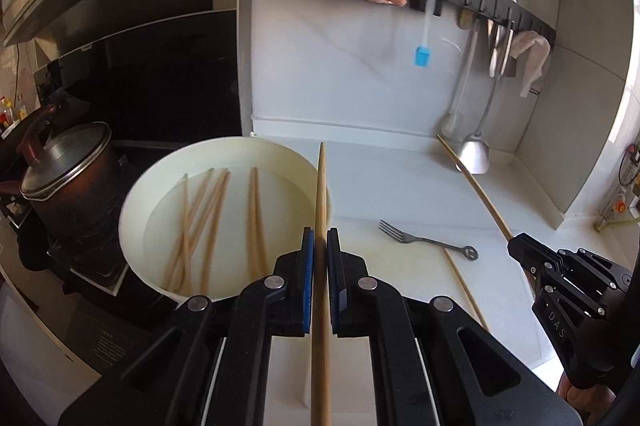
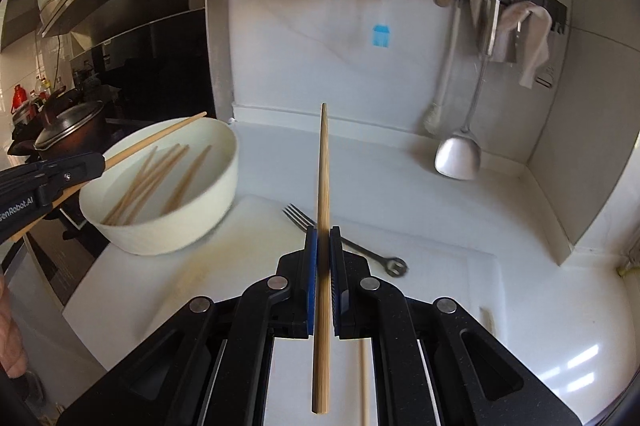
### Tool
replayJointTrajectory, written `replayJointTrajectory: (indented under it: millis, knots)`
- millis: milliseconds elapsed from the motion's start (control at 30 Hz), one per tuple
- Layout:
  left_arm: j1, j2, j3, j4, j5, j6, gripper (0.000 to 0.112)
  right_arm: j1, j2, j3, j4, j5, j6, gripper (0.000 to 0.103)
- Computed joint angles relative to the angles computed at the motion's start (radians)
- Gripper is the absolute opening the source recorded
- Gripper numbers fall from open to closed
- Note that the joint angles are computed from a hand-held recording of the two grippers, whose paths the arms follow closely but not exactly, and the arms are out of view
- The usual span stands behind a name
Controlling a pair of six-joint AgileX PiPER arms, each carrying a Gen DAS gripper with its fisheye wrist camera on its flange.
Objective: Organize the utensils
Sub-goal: 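Lift both held chopsticks over the basin and lower them into the water, then open the left tool in the basin while the right tool releases its chopstick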
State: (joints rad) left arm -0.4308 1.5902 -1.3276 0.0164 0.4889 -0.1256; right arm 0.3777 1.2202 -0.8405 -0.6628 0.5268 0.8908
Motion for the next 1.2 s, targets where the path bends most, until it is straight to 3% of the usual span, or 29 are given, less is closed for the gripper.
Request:
replayJointTrajectory:
  millis: [233, 433, 800, 1200]
  knots:
    - [0.269, 0.186, -0.238, -0.315, 0.106, 0.423, 0.007, 0.149, 0.345, -0.443, 0.075, 0.104, -0.019, 0.006]
    - [0.382, 0.398, -0.493, -0.392, 0.225, 0.540, 0.007, 0.178, 0.606, -0.773, 0.206, 0.187, -0.117, 0.006]
    - [0.422, 0.698, -0.911, -0.362, 0.458, 0.538, 0.007, 0.170, 0.934, -1.206, 0.389, 0.388, -0.255, 0.006]
    - [0.398, 0.911, -1.251, -0.275, 0.726, 0.477, 0.007, 0.109, 1.114, -1.483, 0.588, 0.615, -0.334, 0.006]
